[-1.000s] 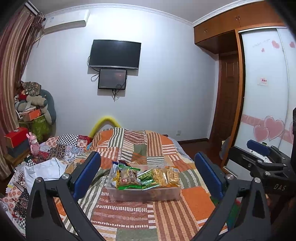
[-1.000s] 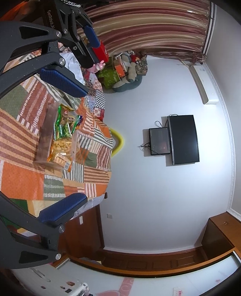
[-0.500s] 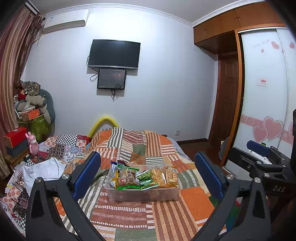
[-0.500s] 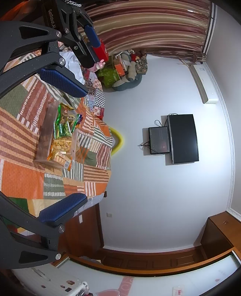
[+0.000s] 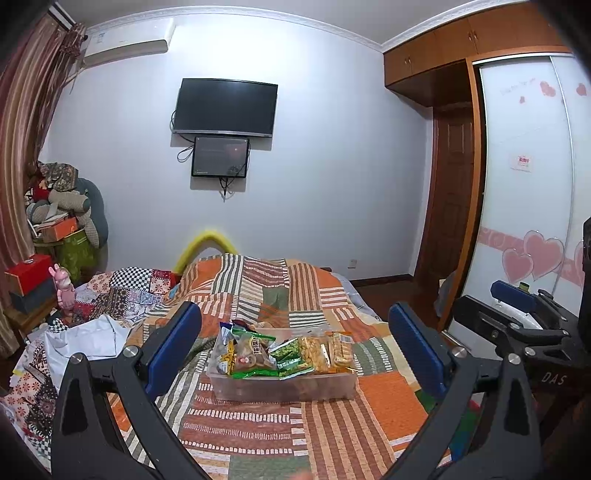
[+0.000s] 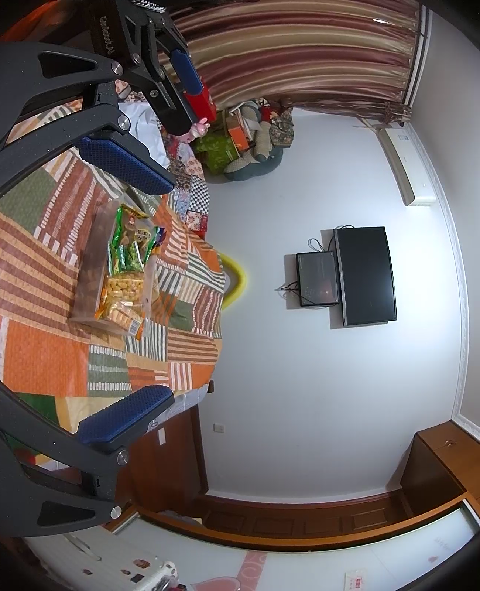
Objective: Organize snacks
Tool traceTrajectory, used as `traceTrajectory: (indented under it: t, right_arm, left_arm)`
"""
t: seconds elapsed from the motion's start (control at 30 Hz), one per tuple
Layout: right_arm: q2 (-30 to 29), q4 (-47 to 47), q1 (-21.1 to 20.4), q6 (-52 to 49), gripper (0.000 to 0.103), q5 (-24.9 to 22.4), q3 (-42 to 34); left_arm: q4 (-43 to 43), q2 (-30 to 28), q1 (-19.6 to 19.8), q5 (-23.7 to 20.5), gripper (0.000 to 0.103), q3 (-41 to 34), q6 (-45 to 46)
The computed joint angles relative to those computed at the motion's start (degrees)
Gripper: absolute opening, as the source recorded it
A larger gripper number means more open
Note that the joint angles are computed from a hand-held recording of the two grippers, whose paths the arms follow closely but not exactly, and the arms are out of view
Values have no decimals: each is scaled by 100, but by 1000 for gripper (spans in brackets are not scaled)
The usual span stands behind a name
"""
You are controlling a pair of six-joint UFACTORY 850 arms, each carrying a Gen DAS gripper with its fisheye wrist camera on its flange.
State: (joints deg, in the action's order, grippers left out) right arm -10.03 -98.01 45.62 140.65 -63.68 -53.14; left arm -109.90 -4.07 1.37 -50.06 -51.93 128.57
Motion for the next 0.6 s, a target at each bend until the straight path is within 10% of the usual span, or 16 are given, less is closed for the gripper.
traceTrajectory:
  t: [0.6]
  right_arm:
    - [7,8,-24,12,103,65,-5]
  left_arm:
    - [80,-38,-9,-42,103,-10,-49]
